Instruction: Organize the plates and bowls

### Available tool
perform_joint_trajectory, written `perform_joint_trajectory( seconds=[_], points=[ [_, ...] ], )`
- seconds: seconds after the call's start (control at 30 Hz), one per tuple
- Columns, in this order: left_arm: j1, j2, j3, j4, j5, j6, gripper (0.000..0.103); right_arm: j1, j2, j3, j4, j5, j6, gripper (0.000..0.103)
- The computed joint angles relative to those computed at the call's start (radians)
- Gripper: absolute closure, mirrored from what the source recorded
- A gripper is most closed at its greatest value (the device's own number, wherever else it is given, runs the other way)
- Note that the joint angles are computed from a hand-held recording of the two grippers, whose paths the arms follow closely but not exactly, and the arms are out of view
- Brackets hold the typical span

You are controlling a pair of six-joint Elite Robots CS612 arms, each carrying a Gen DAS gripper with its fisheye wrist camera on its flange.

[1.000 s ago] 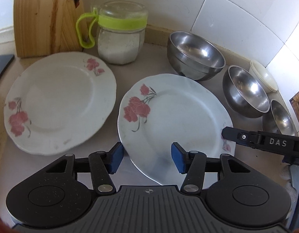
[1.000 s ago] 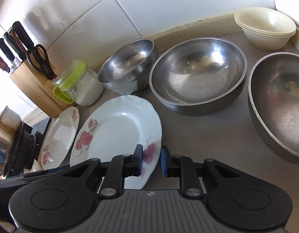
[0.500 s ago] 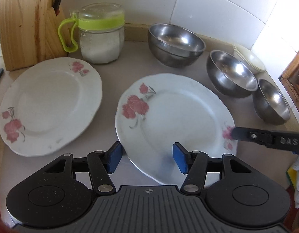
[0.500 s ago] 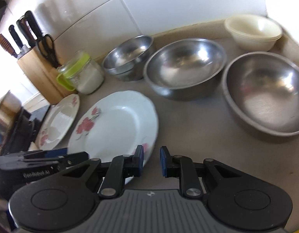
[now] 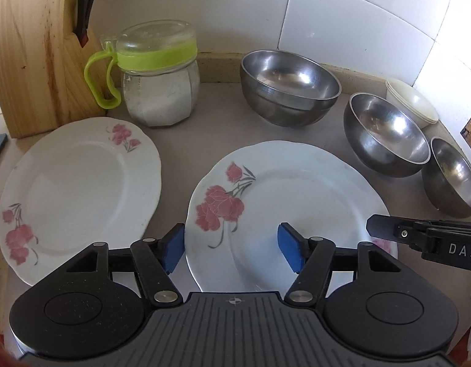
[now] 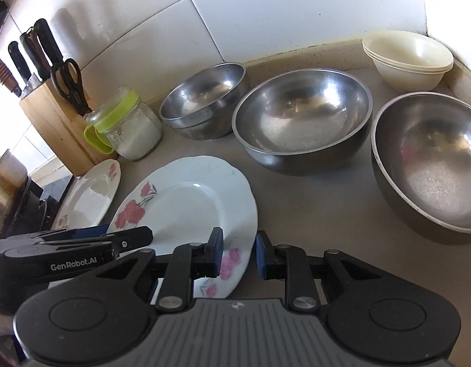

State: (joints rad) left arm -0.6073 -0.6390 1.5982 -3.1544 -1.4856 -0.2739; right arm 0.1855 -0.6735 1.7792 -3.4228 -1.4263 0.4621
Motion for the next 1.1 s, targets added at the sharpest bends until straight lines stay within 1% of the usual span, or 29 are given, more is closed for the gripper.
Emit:
perform_joint_trajectory(
  seconds=[0.13,0.23,0.5,0.73,1.1],
  points=[
    [0.0,-0.006,0.008,0.004,-0.007,-0.009,0.035,0.001,0.0,0.003,-0.01,-0.005,0.018,0.077],
    [0.0,-0.011,0.015,0.001,-0.008,-0.016,0.038,0.003,-0.005,0.005,-0.004,-0.016,0.015,0.078],
    [-0.002,-0.022,0.031,-0.009,-0.011,-0.021,0.04,0.002,-0.011,0.017,-0.032,-0.019,0.043,0.079],
    [-0.003,-0.031,0.039,-0.026,-0.002,-0.025,0.041,-0.002,-0.016,0.026,-0.064,-0.008,0.061,0.08],
    [-0.01,-0.042,0.049,-0.017,0.022,-0.015,0.042,-0.003,-0.023,0.027,-0.041,0.006,0.084,0.08]
  ],
)
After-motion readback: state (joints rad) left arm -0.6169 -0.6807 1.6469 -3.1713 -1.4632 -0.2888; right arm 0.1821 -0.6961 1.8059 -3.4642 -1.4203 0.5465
